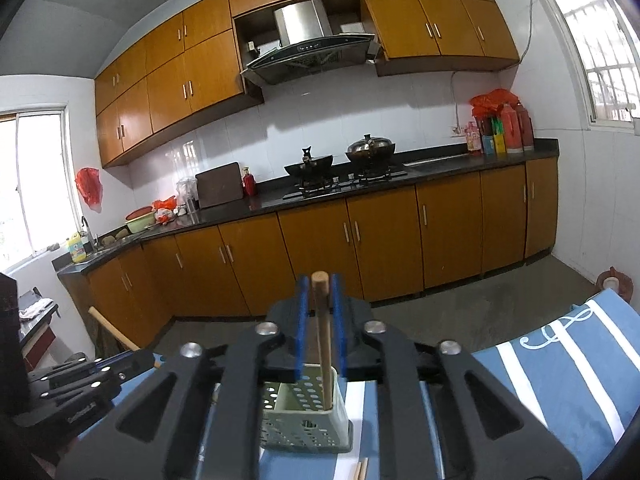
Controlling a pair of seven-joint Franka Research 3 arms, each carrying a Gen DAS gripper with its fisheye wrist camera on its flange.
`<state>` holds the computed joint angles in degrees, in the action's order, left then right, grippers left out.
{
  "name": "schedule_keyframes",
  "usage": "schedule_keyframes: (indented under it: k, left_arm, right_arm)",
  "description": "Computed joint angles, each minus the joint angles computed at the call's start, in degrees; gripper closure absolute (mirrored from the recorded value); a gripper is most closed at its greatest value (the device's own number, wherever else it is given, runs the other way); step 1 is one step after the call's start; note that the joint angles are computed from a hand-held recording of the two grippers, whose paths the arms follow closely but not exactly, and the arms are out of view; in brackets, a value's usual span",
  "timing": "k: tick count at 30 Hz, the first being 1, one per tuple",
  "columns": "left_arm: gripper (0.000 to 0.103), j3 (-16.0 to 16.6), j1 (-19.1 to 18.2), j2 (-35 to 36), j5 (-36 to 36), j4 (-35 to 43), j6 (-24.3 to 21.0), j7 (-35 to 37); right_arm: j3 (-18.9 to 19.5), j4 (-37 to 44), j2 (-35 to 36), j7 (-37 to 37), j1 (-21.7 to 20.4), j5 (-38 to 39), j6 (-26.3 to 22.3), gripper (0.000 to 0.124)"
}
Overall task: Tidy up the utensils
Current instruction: 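Open the right tool over the basket while the left tool releases its chopstick, then grasp another chopstick with the right tool while the left tool grasps one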
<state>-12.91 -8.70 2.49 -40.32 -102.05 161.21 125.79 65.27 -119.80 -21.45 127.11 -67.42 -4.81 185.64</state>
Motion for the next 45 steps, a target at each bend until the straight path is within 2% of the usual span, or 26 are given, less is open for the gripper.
schedule_keyframes:
  k: [1,2,4,9,12,16,18,20,22,24,26,29,36,38,42,45]
  left_arm:
    - [0.087,0.0,0.0,-0.1,0.1,-0.1,0.1,-0.2]
    - [0.078,0.1,0.1,-0.6,-0.2,-0.5,0.5,-0.2]
    - [0.069,0.2,0.2,-0.7,-1.5,-0.6,1.2,1.0]
    - [0.068,1.0,-0.4,-2.6,-3.5,-2.0,2.5,1.7]
    - [0.068,2.1,-1.0,-4.8,-6.9,-4.2,3.1,3.7]
    - [0.068,4.7,-2.6,-9.3,-11.5,-10.6,4.9,8.0]
    - [0.068,5.9,-3.4,-10.8,-10.1,-13.8,6.0,7.3]
    - [0.068,6.6,-3.2,-12.0,-5.8,-17.5,6.3,3.8]
    - [0.068,7.3,-2.9,-12.4,-1.4,-20.4,5.4,0.2]
    - [0.068,8.2,-2.9,-12.6,1.6,-22.8,4.4,-2.5]
    - [0.069,8.9,-2.9,-12.7,4.1,-25.2,4.1,-4.4]
    - [0.069,10.1,-3.5,-13.2,5.0,-27.5,2.5,-5.3]
    - [0.069,11.3,-4.9,-14.0,4.3,-29.9,0.9,-4.4]
    - [0.069,11.4,-5.2,-13.9,3.9,-30.1,0.3,-3.7]
    - [0.069,11.6,-5.6,-13.9,2.0,-30.3,-1.1,-1.3]
    - [0.07,11.4,-5.7,-13.8,0.8,-30.5,-1.8,0.5]
  right_arm:
    - [-0.3,-0.2,-0.4,0.1,0.2,0.1,0.2,0.097]
    - [-1.2,-0.6,-0.8,0.1,0.9,0.3,0.4,0.095]
    - [-4.2,-2.1,-2.0,-0.1,4.0,1.2,0.8,0.094]
    - [-12.1,-6.8,-5.6,-1.0,11.9,3.7,1.0,0.091]
    - [-17.3,-11.3,-9.3,-1.2,17.5,5.7,0.5,0.089]
    - [-22.2,-19.0,-15.2,-0.9,23.8,6.8,-4.0,0.087]
    - [-23.9,-21.7,-15.6,-0.2,26.7,5.9,-7.1,0.087]
    - [-27.0,-23.6,-13.6,-0.5,31.6,5.5,-11.0,0.087]
    - [-30.9,-25.2,-9.9,-1.6,37.7,6.0,-14.8,0.1]
    - [-36.2,-26.1,-5.8,-4.0,45.2,8.2,-17.8,0.107]
    - [-39.8,-27.1,-3.5,-5.0,50.4,9.9,-18.9,0.107]
    - [-40.9,-28.0,-1.9,-3.5,53.3,8.6,-19.5,0.107]
    - [-41.9,-26.7,-0.5,1.6,55.1,1.1,-22.3,0.108]
    - [-41.2,-26.1,-0.5,4.0,54.3,-2.7,-23.5,0.115]
    - [-39.8,-25.9,-1.3,12.3,51.1,-10.0,-26.0,0.116]
    - [-42.2,-26.2,-1.4,15.8,51.7,-11.5,-26.2,0.116]
